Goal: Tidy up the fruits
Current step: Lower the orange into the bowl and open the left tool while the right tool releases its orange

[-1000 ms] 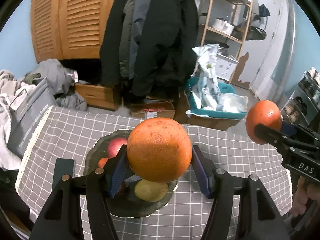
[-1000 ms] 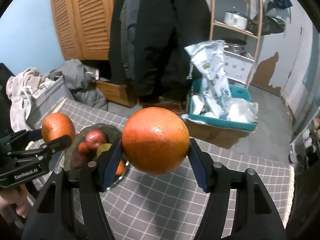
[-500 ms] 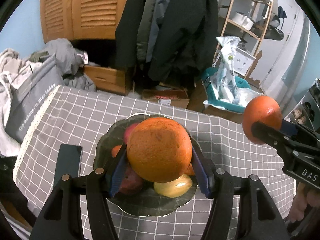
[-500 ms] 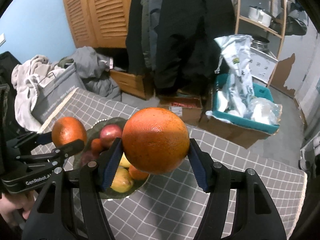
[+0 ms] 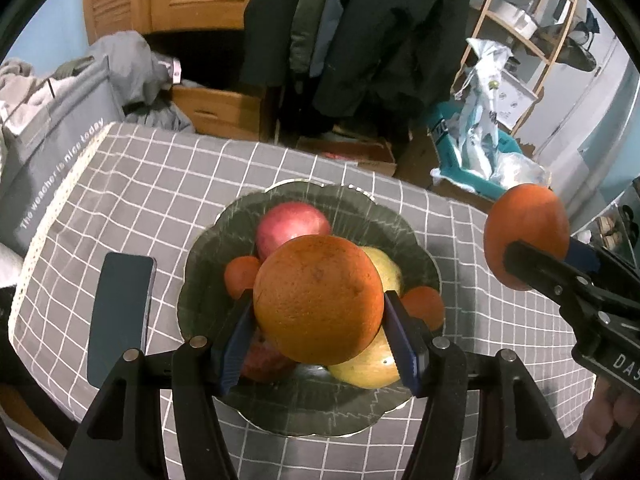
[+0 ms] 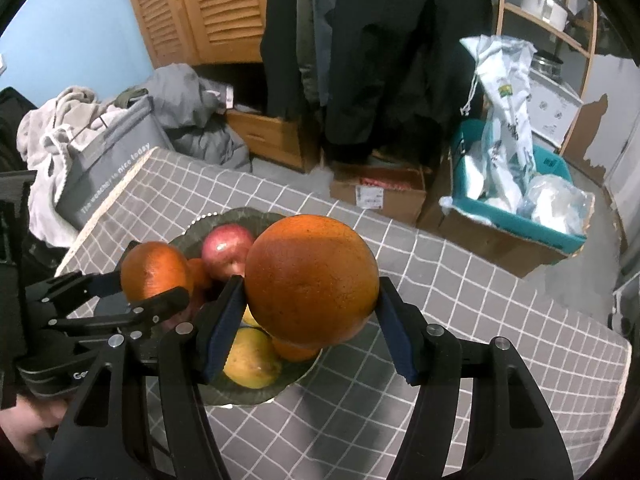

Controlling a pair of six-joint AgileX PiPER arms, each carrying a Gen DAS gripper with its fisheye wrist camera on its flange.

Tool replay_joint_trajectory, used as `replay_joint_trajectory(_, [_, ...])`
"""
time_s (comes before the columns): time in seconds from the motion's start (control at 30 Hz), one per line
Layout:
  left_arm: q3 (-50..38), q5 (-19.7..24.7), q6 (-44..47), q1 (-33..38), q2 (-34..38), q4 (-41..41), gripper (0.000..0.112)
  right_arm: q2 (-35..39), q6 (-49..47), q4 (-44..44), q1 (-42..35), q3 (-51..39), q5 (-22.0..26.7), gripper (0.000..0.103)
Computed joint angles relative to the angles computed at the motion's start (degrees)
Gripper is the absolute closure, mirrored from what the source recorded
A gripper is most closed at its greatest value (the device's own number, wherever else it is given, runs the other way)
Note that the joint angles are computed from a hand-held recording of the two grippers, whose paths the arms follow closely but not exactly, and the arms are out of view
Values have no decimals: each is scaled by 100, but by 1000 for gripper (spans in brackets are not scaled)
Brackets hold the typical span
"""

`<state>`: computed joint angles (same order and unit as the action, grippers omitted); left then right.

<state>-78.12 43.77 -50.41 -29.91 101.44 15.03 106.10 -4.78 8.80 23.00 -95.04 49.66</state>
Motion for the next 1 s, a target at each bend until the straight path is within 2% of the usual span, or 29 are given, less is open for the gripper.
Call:
replay_joint_trajectory(0.33, [-117, 36, 410, 177, 422, -485, 48, 270, -20, 136, -3, -85, 32, 38])
replay_joint_trajectory(0.37, [-87, -15, 370, 171, 397, -432, 46, 294, -32, 149, -6, -109, 47, 38])
replay_joint_trajectory(0.43, [-103, -7, 273, 147, 371, -291, 27, 333, -65, 181, -16, -142, 78, 38])
replay_joint_trajectory(0.47, [-109, 12, 186, 121, 356, -182, 25, 348, -61, 176, -15, -152, 81, 38])
replay_joint_trajectory(1.0, [530, 139, -711, 262, -379, 478, 25, 875, -191, 337, 194, -403, 246, 38])
